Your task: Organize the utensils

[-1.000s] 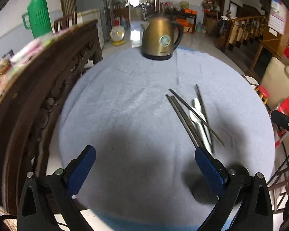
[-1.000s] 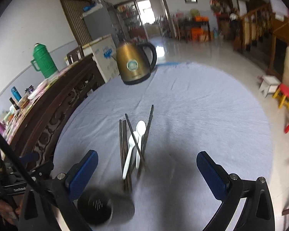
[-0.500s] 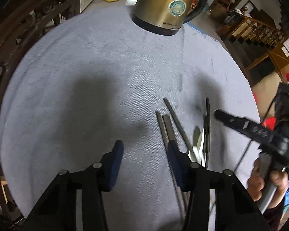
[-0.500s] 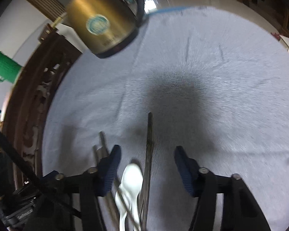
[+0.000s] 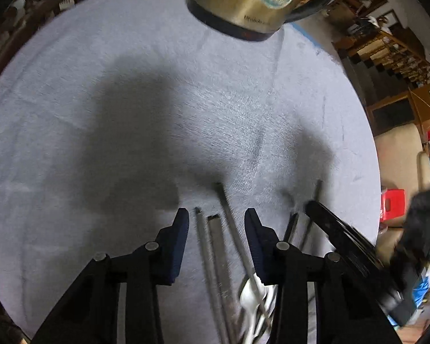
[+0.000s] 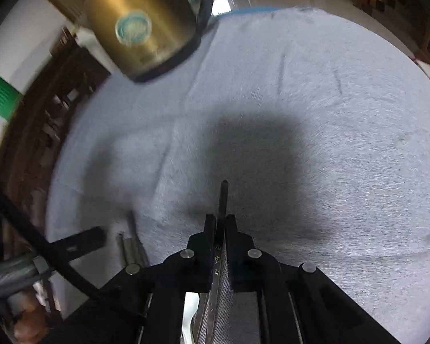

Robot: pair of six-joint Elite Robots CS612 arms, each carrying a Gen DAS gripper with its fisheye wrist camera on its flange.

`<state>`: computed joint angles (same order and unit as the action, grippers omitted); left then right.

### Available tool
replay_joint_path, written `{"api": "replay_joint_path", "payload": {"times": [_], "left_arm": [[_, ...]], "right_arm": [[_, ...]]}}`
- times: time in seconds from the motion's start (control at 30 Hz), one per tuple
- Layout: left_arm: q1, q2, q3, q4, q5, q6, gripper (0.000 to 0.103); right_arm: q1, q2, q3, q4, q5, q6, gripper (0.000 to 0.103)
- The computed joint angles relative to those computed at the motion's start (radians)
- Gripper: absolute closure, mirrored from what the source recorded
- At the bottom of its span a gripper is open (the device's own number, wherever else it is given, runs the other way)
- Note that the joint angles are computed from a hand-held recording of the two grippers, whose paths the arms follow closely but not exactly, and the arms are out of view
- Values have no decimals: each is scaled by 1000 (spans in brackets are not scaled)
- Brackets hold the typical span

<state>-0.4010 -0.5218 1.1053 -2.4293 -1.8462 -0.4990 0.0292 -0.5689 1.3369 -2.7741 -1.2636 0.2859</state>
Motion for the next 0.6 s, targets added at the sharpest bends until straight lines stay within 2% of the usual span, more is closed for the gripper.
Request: {"api": "replay_joint_path", "payload": {"times": [0.13, 0.2, 0.27, 0.3, 0.33, 0.37, 0.4, 0.47, 0.6], "left_arm": [[-10, 27, -48, 41, 24, 0, 61], [-12, 39, -67, 52, 14, -2, 62], [-16, 45, -76, 57, 19, 2, 71], [-20, 45, -75, 49, 38, 3, 78], [-21, 46, -74, 41, 39, 8, 92], [-20, 50, -81, 48, 20, 15, 95], [-18, 54, -85, 46, 8, 12, 96], [-22, 48, -72, 18, 32, 14, 96], [-30, 18, -18, -53, 32, 40, 97]], "right_arm": [[-33, -28, 86, -142, 76, 10, 96], [-44, -43, 122, -205, 88, 12, 96], [-56, -60, 161, -264, 106, 24, 96], [-59, -69, 179, -289, 111, 32, 96], [-65, -81, 196, -305, 117, 35, 96], [-69, -92, 217, -335, 124, 37, 96], [-72, -98, 223, -346, 128, 36, 96], [-76, -116, 255, -395, 141, 37, 96], [-87, -143, 305, -487, 159, 65, 96]]}}
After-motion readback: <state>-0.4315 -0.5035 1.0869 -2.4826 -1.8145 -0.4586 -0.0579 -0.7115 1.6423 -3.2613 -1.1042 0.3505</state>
